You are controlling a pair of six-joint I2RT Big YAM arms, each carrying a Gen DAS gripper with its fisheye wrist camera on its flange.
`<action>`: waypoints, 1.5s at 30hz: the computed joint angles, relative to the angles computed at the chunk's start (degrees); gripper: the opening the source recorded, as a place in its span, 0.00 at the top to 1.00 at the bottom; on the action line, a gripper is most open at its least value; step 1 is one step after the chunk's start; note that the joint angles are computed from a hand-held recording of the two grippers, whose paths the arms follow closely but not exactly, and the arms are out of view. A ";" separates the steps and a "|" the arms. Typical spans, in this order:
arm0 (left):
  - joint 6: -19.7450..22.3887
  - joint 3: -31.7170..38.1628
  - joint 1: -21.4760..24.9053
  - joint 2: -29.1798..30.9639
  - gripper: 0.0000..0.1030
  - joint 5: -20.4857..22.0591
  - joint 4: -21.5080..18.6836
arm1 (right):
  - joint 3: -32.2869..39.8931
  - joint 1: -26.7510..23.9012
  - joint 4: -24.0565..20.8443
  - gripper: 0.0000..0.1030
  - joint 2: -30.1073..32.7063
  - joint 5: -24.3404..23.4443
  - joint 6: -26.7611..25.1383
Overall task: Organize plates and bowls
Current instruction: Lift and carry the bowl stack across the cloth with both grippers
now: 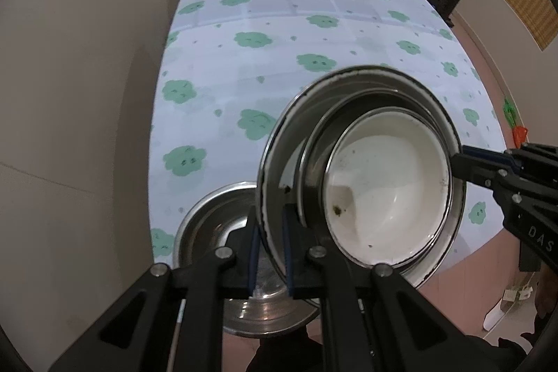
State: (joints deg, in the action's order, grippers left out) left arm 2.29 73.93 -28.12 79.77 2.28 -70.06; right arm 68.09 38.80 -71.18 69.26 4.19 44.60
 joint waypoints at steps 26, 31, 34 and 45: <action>1.88 -6.17 9.23 -4.55 0.92 -0.65 -0.95 | 6.86 6.13 2.04 0.89 9.49 -2.54 -2.03; 2.13 -7.21 10.30 -5.07 0.92 -0.54 -1.17 | 7.24 6.96 2.34 0.89 10.45 -3.06 -1.82; 2.11 -7.93 10.77 -5.26 0.92 -0.63 -1.22 | 7.27 7.38 2.53 0.89 10.88 -3.36 -1.77; 2.48 -9.54 12.07 -5.41 0.92 -0.66 -1.63 | 7.15 8.30 3.31 0.89 12.09 -4.49 -1.43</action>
